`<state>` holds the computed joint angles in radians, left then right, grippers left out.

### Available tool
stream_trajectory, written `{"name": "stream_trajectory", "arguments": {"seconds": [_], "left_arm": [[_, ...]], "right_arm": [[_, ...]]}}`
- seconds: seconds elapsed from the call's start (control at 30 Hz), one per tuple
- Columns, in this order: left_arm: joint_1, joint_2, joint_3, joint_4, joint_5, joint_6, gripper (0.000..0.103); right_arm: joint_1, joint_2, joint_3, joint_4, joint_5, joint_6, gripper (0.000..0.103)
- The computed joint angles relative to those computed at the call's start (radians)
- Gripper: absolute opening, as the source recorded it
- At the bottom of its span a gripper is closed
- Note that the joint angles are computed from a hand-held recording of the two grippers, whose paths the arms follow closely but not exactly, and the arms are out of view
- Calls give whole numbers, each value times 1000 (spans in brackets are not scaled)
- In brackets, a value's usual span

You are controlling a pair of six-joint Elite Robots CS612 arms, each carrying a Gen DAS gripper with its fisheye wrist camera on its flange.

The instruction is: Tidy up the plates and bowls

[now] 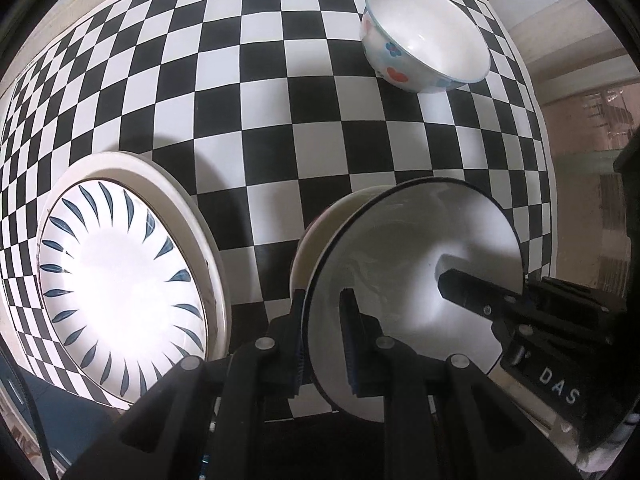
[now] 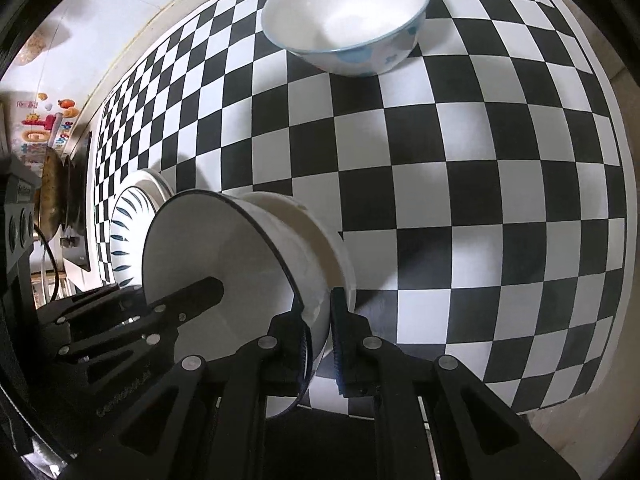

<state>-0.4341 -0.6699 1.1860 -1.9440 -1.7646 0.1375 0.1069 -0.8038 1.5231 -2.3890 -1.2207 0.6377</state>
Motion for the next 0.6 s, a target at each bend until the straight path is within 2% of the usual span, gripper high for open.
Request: {"name": "stream_trajectory", "arguments": {"seconds": [0.2,0.37,0.6], "left_arm": [[8,1,-9,14,-19,-10,14],[5,-11,7,-3,6,8,14],[-1,-19,17,-29,34,10,14]], "right_arm": [[7,-4,-10,26,-9,-7,14],[-1,-4,-3,17,16,8,14],[1,0,-20,54,-5,-1,18]]}}
